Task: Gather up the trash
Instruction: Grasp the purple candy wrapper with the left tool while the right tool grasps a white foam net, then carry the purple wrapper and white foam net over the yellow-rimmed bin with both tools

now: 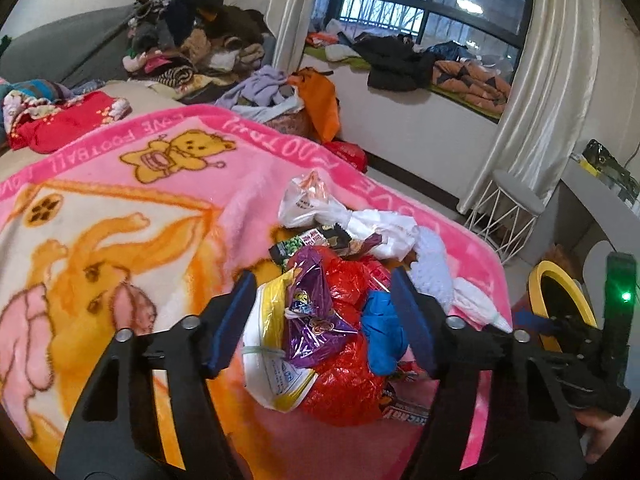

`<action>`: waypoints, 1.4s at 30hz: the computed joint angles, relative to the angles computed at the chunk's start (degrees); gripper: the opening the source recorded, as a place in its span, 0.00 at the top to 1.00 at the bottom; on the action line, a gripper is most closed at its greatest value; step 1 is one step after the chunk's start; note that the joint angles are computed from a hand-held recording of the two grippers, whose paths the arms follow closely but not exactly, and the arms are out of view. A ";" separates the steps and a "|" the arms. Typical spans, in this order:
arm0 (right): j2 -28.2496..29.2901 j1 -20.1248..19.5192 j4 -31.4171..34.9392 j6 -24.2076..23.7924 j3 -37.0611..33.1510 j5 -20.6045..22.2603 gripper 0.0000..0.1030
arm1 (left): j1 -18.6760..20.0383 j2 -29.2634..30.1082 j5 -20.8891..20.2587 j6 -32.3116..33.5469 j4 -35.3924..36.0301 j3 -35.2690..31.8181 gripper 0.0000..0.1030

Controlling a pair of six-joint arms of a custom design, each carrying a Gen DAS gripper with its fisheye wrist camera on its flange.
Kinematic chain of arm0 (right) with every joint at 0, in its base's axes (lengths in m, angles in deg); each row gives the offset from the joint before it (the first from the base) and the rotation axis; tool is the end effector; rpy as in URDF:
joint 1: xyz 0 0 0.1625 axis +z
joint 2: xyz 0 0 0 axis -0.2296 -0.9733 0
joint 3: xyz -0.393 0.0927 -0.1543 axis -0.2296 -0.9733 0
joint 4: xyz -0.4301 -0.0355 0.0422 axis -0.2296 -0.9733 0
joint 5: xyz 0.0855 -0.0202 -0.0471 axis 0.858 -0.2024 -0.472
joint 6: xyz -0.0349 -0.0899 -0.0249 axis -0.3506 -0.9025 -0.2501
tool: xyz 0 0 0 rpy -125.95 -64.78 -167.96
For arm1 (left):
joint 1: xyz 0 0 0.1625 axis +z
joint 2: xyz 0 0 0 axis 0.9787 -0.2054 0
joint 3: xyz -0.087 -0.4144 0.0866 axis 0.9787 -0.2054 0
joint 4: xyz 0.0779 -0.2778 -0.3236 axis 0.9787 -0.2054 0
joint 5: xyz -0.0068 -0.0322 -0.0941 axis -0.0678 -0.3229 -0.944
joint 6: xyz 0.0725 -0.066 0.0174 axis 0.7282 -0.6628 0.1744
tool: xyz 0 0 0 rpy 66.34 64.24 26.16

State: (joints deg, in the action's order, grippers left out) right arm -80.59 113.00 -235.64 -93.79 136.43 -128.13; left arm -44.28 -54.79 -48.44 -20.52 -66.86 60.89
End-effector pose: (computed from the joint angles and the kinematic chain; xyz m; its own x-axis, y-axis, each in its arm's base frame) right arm 0.1991 -0.5899 0.1847 -0.5799 -0.5922 0.5595 -0.7614 0.6383 -0.1135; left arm -0.2767 -0.4611 0.1643 -0.7762 -0.4046 -0.4835 0.2583 0.4955 -0.8293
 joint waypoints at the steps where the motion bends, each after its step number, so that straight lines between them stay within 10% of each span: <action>1: 0.42 -0.10 1.61 0.88 -0.62 -0.91 0.48 | 0.32 0.24 -0.37 1.12 -1.28 -0.04 0.49; 8: -1.04 -1.74 5.57 3.30 -0.85 1.43 0.79 | 1.28 0.88 -1.95 1.53 -3.53 -0.10 0.91; 21: -8.46 -4.67 3.22 4.10 4.63 10.53 0.82 | -3.78 0.47 2.88 6.78 -14.52 1.78 0.92; 42: -15.41 -5.42 0.51 3.03 7.23 17.07 0.82 | -5.49 10.89 -2.91 29.97 -37.16 -5.06 0.92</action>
